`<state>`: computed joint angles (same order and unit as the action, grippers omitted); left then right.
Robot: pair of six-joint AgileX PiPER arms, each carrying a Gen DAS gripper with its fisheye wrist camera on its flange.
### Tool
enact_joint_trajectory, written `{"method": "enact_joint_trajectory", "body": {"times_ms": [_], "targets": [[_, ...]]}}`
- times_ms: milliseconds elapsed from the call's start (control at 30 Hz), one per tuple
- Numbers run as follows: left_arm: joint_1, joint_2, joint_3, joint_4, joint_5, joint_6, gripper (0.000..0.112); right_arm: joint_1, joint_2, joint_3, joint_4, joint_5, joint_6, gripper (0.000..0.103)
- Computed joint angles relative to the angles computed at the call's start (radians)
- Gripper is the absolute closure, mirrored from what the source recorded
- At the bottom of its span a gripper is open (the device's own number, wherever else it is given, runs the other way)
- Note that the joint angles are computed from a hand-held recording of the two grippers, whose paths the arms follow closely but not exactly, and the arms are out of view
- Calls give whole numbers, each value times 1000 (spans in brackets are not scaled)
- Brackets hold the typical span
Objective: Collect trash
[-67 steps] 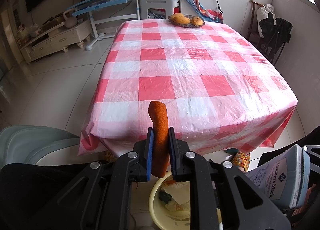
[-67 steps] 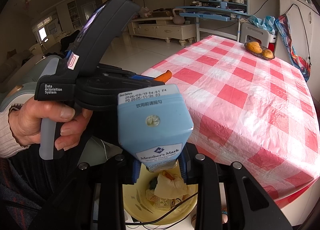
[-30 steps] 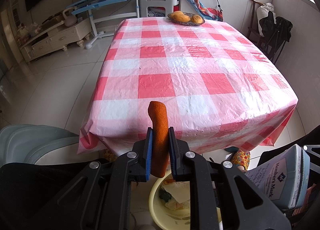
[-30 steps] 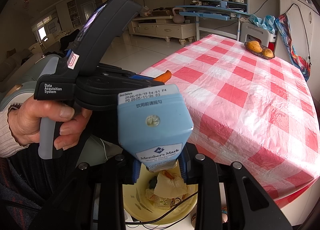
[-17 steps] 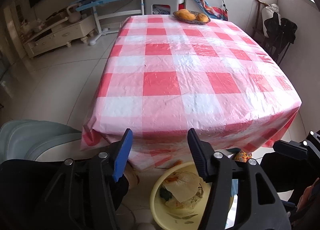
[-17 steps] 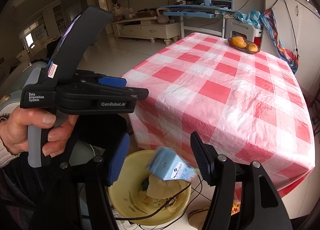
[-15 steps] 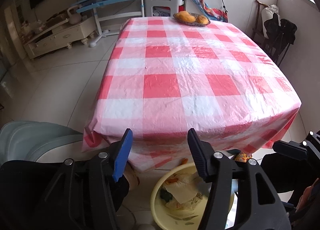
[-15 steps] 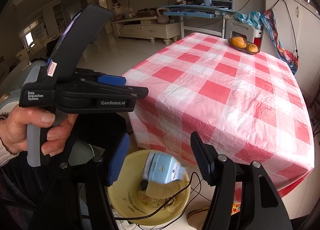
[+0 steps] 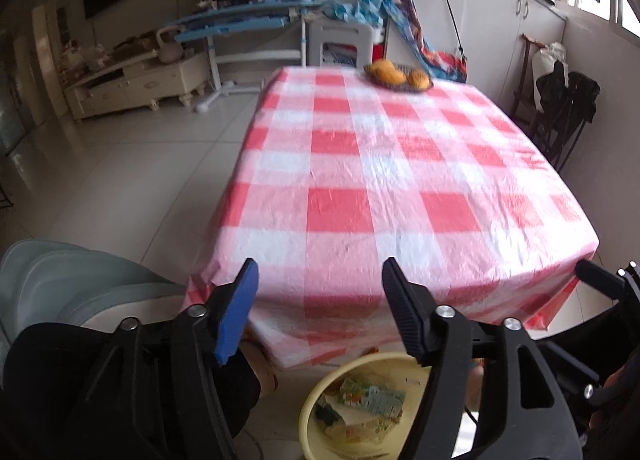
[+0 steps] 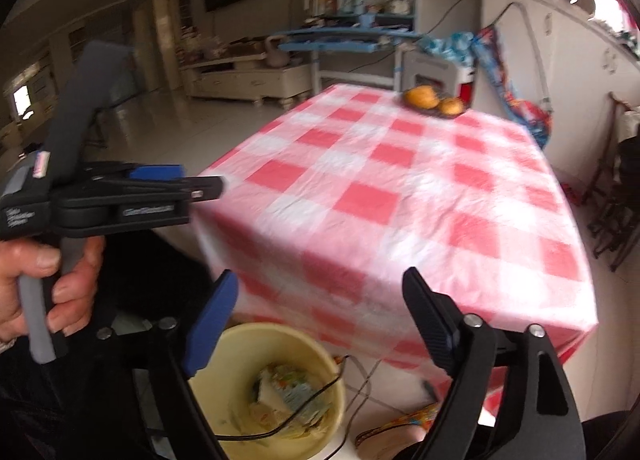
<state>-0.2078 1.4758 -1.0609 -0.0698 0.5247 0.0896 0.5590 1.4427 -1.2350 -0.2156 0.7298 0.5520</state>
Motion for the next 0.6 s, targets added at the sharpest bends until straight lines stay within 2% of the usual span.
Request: {"method": "enact_joint_trajectory", "body": {"times_ms": [133,267,333,600], "targets": [[5,-7,-8,-17,-6,-6,44,36,9,-14,-205,44,191,12],[11,-19,-12,-31,-10,-9,40,57,32,-40,-335,96,308,9],[0,-30,-5,6,-31,-51,36,75,39,-50,-392,118,350,8],[0,-32,-32,23,-29,-73,30,112,64,-88,-514,152,445,8]]}}
